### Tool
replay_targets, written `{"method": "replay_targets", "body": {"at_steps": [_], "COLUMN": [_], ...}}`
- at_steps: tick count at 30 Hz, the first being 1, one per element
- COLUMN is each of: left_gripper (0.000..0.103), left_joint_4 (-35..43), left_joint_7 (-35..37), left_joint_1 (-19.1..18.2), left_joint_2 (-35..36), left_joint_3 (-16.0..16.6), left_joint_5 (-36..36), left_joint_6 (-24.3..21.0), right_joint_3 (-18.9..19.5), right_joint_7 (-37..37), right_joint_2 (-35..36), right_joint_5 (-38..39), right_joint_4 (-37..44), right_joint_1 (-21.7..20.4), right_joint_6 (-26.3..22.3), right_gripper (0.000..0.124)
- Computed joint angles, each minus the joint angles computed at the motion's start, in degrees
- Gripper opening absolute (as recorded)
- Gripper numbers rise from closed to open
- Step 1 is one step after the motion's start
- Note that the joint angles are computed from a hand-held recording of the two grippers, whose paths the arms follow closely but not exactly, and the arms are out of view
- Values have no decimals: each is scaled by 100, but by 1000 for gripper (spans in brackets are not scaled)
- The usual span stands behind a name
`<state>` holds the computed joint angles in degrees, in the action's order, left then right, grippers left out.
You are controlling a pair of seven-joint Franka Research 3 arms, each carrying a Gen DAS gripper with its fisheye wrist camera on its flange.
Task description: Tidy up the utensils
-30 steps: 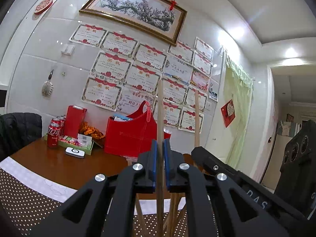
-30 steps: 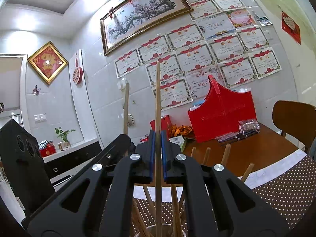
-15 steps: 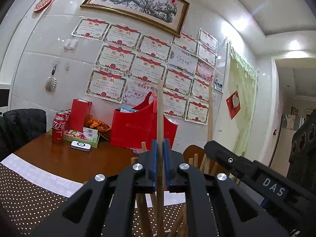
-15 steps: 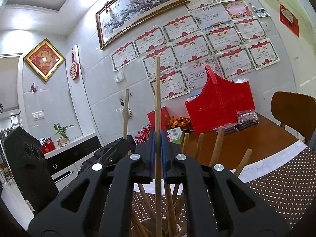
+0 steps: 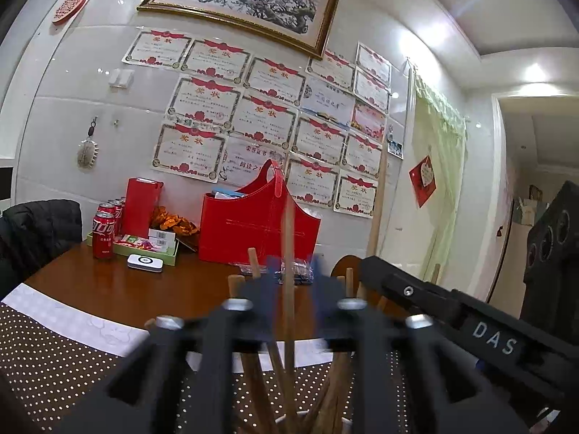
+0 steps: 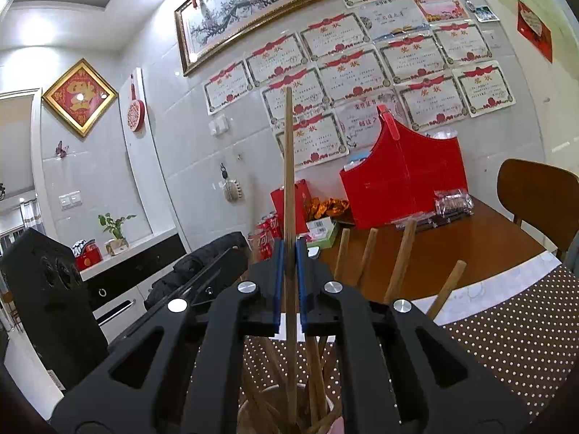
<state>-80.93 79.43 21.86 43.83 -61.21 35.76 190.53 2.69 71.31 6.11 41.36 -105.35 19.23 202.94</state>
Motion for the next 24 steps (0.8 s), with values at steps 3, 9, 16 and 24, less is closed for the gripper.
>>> {"method": "replay_targets", "body": {"at_steps": [3,9,16,24], "left_gripper": [47,70,77,83], "left_joint_4": [22,-217,-243,-687], "left_joint_7": [-191,-266,-789,-1675], "left_joint_1": [278,395,390,449], "left_joint_2": [244,-93,-366,-1419], "left_joint_3": [-421,-269,-34,580], "left_joint_5": [456,161,549,612], "left_joint_6": [-103,280,413,502], "right_joint_3": [176,149,184,267], "right_joint_7": [917,763,335,-552], "right_joint_2": [-143,-277,-380,-716], "right_joint_5": [-732,-562,-56,1093], "right_joint_4": [-280,-396,-335,-272], "right_joint_1": [-318,-155,-84,-29], "right_joint_6": [130,760,1072,882], "right_gripper": [69,97,97,97]}}
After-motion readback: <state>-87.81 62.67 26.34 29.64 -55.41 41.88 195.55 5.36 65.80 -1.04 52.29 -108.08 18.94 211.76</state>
